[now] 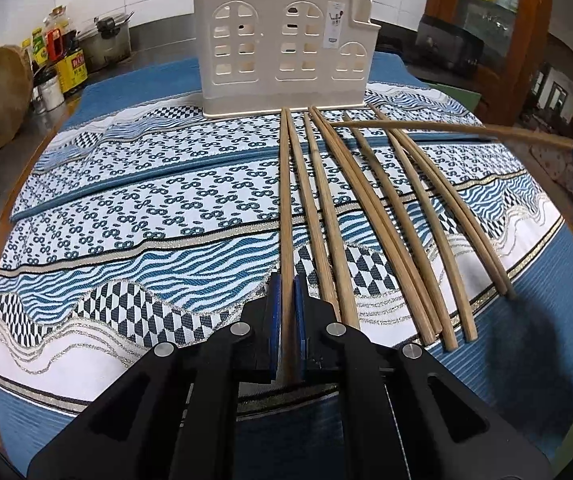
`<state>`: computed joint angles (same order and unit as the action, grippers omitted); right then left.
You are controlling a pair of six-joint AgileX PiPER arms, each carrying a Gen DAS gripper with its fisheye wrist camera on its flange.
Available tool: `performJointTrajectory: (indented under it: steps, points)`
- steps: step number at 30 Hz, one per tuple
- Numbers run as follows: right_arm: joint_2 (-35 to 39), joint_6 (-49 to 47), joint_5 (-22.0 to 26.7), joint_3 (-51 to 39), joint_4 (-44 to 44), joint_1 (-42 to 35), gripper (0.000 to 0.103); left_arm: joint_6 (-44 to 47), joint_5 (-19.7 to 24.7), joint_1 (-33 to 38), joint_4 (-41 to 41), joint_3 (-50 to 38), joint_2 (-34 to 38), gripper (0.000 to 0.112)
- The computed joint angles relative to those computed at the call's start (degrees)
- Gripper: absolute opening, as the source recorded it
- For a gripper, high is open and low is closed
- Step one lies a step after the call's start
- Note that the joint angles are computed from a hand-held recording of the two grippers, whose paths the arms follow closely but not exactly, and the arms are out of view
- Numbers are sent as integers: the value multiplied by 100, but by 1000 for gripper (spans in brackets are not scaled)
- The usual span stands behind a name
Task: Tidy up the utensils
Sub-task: 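Lift the right tool's chopstick into the white holder while the left tool lifts its chopstick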
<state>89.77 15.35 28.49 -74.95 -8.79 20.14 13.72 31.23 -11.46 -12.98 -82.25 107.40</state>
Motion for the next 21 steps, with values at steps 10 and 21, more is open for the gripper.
performJointTrajectory:
  steps: [10, 21]
  points:
    - [135, -923, 717, -1156, 556, -248, 7, 174, -175, 216, -475, 237, -442, 5]
    - [998, -1841, 2080, -3340, 1373, -639, 7, 837, 99, 661, -1097, -664, -895, 5]
